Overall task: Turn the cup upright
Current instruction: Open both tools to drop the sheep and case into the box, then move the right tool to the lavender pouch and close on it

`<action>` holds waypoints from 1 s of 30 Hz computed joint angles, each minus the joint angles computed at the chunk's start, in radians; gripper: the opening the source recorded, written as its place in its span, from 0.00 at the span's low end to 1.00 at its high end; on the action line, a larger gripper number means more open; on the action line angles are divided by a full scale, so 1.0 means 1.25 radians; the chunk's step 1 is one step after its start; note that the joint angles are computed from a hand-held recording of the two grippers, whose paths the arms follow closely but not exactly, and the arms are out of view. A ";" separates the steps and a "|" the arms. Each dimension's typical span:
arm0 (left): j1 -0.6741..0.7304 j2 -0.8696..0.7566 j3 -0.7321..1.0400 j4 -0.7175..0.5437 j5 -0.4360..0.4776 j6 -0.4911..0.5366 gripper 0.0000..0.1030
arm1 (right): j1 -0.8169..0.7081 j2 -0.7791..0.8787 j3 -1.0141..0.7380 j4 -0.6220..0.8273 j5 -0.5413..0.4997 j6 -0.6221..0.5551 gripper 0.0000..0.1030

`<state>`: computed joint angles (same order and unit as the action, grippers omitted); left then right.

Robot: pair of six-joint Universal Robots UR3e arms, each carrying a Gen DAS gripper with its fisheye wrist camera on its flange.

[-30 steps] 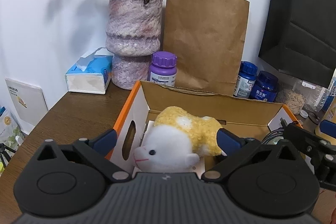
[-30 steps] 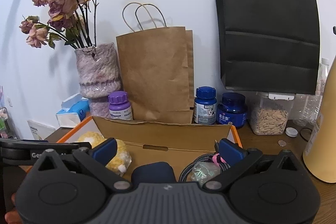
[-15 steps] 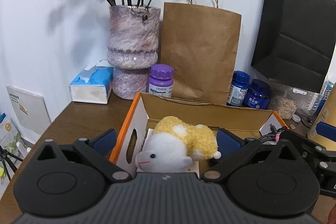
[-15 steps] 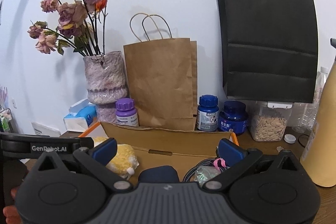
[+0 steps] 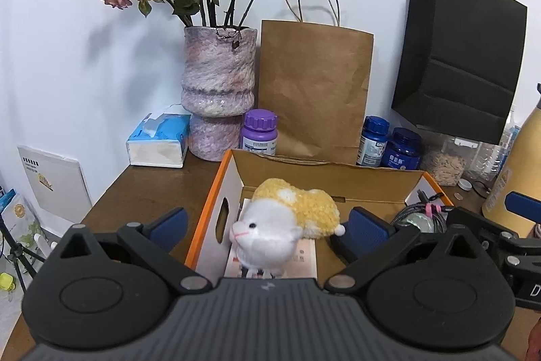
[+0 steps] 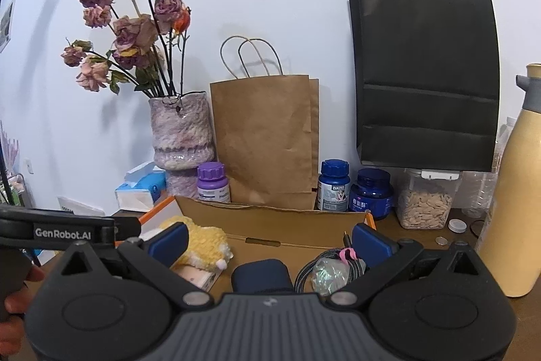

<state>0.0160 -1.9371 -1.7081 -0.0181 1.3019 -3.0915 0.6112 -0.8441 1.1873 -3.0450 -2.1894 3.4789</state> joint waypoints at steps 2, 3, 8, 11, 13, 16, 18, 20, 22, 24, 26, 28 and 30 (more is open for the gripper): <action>0.006 0.027 -0.035 0.006 -0.006 0.004 1.00 | 0.011 -0.010 0.016 -0.004 -0.008 0.003 1.00; 0.010 0.043 -0.057 0.009 -0.009 0.007 1.00 | 0.016 -0.014 0.022 -0.004 -0.012 0.005 1.00; 0.030 0.110 -0.142 0.024 -0.026 0.020 1.00 | 0.047 -0.037 0.059 -0.005 -0.033 0.017 1.00; 0.042 0.145 -0.186 0.028 -0.036 0.025 1.00 | 0.065 -0.050 0.080 -0.003 -0.044 0.028 1.00; 0.053 0.174 -0.219 0.024 -0.045 0.033 1.00 | 0.077 -0.059 0.095 0.001 -0.049 0.038 1.00; 0.067 0.220 -0.276 0.027 -0.056 0.047 1.00 | 0.095 -0.074 0.119 0.009 -0.057 0.055 1.00; 0.082 0.250 -0.314 0.030 -0.070 0.054 1.00 | 0.108 -0.080 0.127 0.017 -0.066 0.065 1.00; 0.099 0.283 -0.352 0.026 -0.083 0.063 1.00 | 0.122 -0.084 0.133 0.026 -0.076 0.075 1.00; 0.120 0.322 -0.396 0.024 -0.095 0.075 1.00 | 0.138 -0.088 0.141 0.033 -0.085 0.086 1.00; 0.149 0.366 -0.443 0.016 -0.113 0.088 1.00 | 0.152 -0.090 0.145 0.043 -0.093 0.099 1.00; 0.179 0.410 -0.485 0.002 -0.133 0.106 1.00 | 0.165 -0.091 0.148 0.054 -0.098 0.109 1.00; 0.205 0.446 -0.518 -0.011 -0.146 0.124 1.00 | 0.180 -0.090 0.146 0.069 -0.106 0.123 1.00; 0.239 0.494 -0.556 -0.034 -0.164 0.147 1.00 | 0.193 -0.087 0.143 0.081 -0.109 0.135 1.00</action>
